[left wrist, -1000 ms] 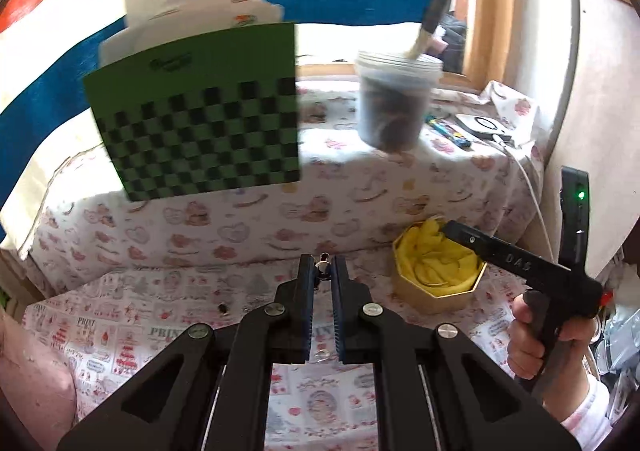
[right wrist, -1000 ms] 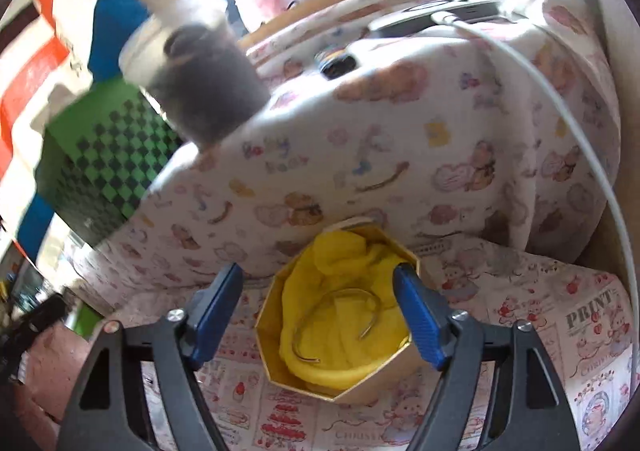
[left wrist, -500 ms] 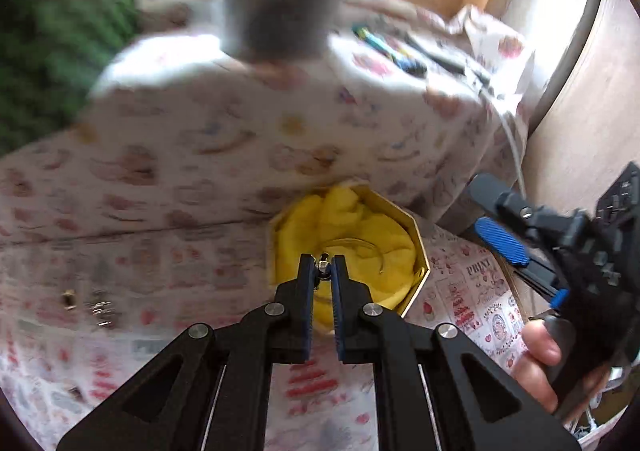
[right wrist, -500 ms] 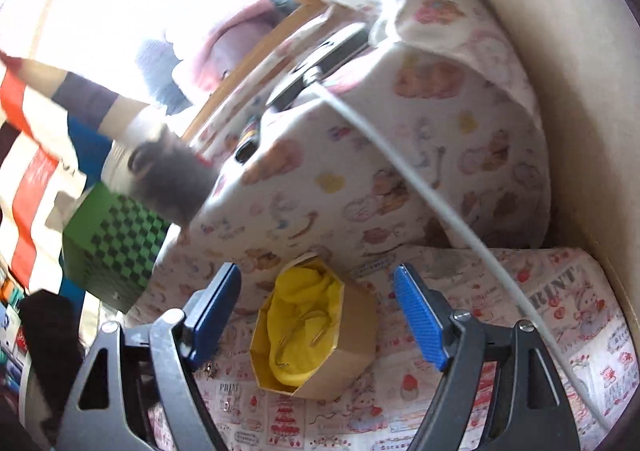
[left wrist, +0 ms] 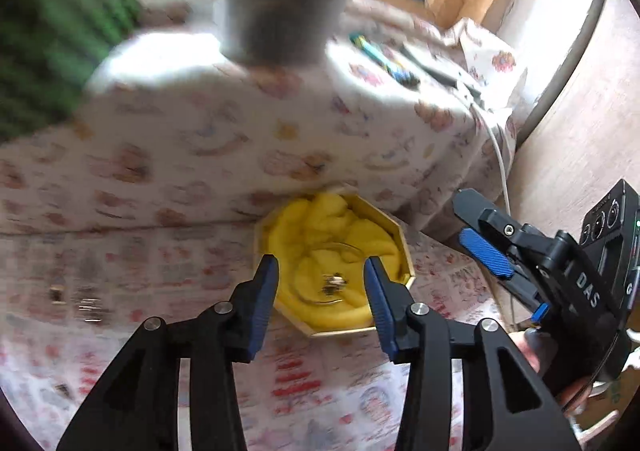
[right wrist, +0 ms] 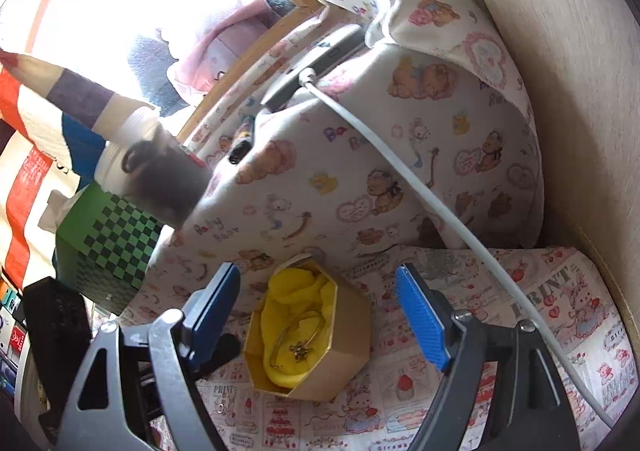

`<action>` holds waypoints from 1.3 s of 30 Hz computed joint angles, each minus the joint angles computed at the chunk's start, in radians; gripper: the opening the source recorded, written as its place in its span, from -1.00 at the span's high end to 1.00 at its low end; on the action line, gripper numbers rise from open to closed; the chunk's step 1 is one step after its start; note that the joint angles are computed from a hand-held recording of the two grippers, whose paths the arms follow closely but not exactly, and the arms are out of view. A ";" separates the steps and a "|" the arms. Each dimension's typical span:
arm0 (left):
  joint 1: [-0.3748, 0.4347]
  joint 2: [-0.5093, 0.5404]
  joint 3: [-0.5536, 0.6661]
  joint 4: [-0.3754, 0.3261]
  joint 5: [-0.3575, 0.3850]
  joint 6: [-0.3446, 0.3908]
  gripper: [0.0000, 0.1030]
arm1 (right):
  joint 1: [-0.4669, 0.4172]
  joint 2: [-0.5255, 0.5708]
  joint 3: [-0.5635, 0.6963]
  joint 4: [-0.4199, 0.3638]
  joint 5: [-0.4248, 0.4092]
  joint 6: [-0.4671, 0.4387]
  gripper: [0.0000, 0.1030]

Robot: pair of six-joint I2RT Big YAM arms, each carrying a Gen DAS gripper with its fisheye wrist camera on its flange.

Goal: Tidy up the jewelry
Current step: 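Carry bangle and earring over the gold box and open both tools inside, then withdraw both tools from the box back toward the loose jewelry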

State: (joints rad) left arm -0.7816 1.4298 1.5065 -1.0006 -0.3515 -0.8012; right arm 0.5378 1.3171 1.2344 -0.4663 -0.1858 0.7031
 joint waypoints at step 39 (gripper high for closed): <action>0.001 -0.341 -0.374 -0.257 -0.246 -0.231 -0.76 | 0.311 0.083 0.123 -0.208 0.442 -0.295 -0.92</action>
State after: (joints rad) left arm -0.7803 1.0887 1.1323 -1.2580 -0.5978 -1.0318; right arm 0.8491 1.4006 1.3573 -0.6745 0.2559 0.4083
